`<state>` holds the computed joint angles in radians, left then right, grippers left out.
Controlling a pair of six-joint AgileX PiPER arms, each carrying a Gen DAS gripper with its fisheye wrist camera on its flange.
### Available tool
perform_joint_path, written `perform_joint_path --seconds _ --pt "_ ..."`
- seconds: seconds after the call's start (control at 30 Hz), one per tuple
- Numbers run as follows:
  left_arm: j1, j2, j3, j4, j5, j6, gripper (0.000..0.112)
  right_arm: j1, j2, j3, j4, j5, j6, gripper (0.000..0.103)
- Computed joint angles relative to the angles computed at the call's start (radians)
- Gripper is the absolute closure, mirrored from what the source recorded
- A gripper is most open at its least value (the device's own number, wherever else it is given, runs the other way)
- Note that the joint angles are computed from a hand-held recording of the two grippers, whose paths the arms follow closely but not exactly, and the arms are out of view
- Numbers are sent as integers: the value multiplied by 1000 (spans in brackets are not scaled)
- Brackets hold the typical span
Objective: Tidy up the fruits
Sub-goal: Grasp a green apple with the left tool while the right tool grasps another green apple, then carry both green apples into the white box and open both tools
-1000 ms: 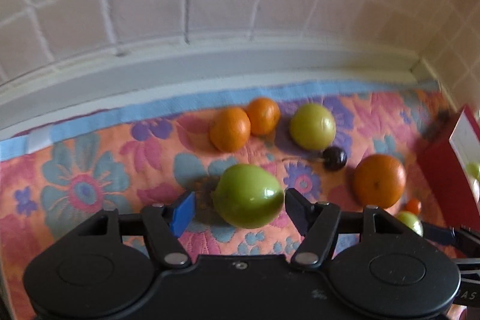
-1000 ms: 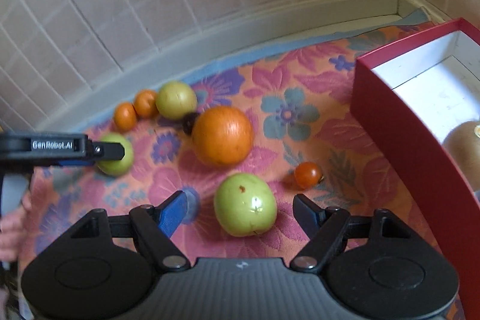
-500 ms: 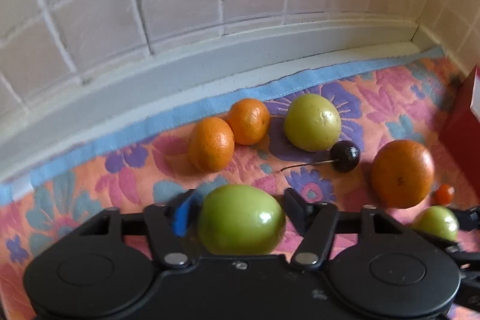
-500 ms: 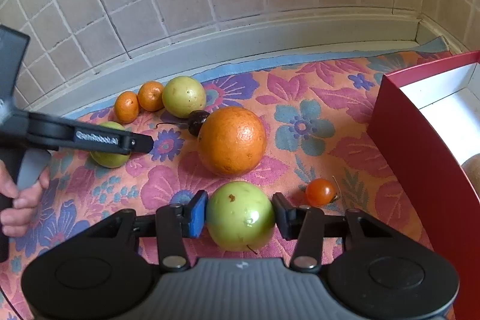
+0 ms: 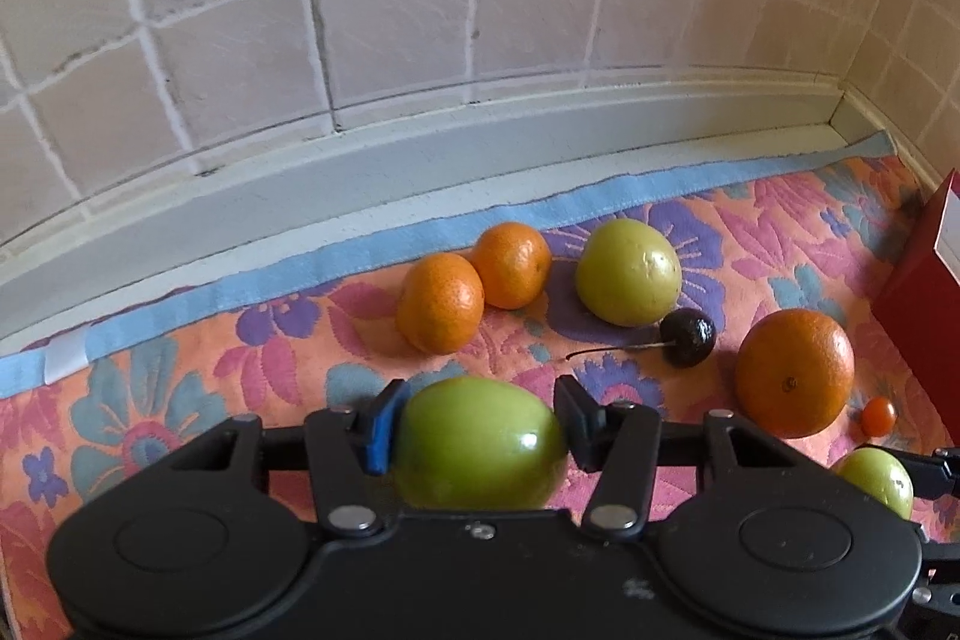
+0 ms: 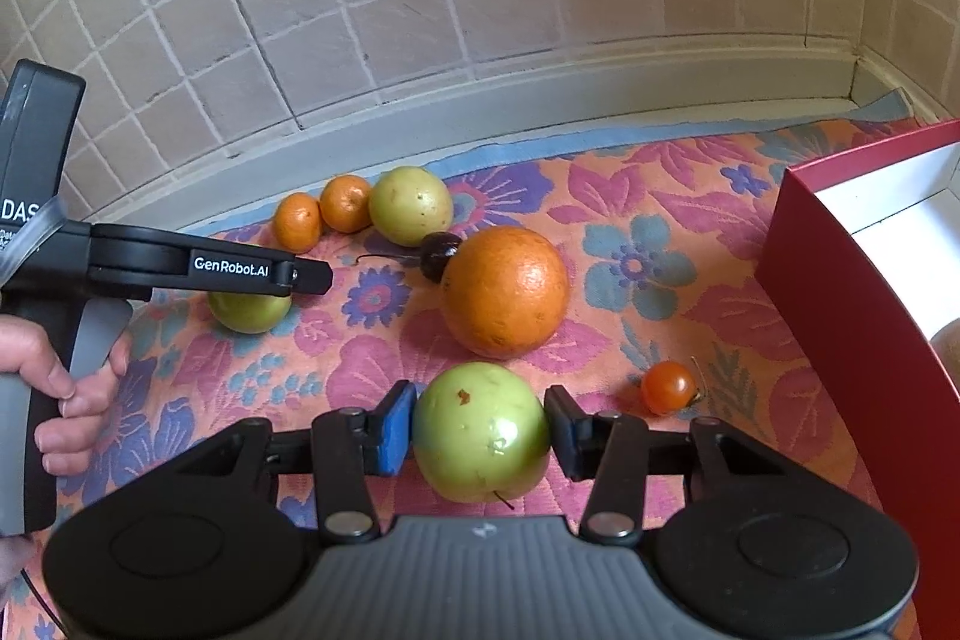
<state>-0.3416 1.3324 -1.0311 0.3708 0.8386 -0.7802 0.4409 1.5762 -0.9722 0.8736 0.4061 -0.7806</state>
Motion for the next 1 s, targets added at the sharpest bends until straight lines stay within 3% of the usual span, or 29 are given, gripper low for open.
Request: perform_joint_path --seconds 0.3,0.5,0.77,1.0 --pt "-38 -45 -8 22 59 -47 49 -33 -52 30 82 26 -59 54" --pt "-109 -58 -56 53 177 -109 49 -79 -113 61 123 59 -90 54" --pt "-238 -40 -168 123 321 -219 49 -196 -228 98 150 157 -136 54" --pt "-313 29 -315 152 367 -218 49 -336 -290 80 133 253 -127 54"
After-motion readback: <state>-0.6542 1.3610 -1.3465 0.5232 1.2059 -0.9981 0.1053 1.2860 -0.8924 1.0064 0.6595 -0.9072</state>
